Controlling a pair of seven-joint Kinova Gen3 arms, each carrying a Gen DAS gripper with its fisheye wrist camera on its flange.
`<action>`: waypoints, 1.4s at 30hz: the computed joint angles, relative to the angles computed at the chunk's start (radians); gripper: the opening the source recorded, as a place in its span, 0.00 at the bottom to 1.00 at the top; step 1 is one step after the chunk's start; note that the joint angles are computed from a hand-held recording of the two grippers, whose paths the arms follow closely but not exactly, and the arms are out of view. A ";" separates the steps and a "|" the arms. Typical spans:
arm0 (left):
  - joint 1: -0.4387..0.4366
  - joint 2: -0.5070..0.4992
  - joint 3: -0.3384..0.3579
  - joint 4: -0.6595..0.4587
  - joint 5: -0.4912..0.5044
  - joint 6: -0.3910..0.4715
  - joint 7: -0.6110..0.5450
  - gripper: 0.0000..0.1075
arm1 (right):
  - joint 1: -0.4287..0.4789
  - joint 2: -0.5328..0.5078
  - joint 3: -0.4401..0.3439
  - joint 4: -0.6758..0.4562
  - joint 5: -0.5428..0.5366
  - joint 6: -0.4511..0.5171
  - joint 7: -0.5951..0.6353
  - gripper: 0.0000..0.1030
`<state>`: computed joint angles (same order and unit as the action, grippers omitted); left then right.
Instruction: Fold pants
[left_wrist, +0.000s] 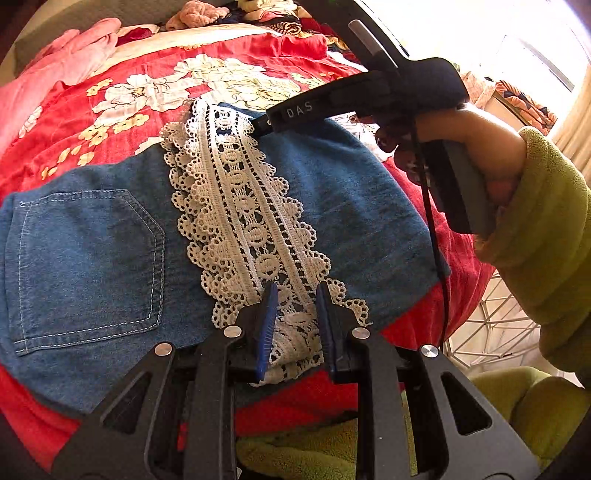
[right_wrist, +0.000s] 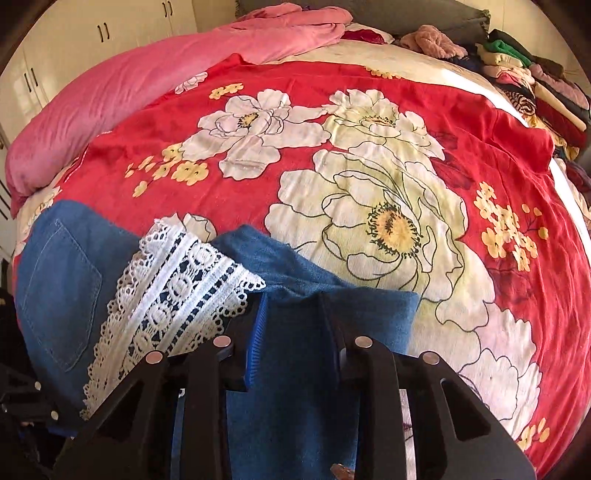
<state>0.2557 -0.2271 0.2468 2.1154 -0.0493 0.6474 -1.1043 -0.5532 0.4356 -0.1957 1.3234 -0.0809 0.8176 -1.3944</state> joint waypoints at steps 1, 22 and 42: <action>0.001 -0.001 -0.002 0.001 0.002 -0.001 -0.001 0.14 | -0.003 -0.018 0.003 0.023 0.005 -0.023 -0.005 0.25; -0.004 -0.014 0.009 -0.004 0.005 0.007 0.011 0.21 | 0.185 -0.366 -0.008 0.385 -0.311 -0.191 0.179 0.87; -0.092 -0.125 0.096 -0.030 -0.134 0.099 0.220 0.81 | 0.186 -0.436 0.027 0.418 -0.423 -0.142 0.294 0.90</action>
<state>0.1636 -0.3522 0.3433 2.0852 -0.1832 0.7466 -0.8843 -0.3669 -0.0001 -0.1682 1.7415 -0.5041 0.6758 -1.1005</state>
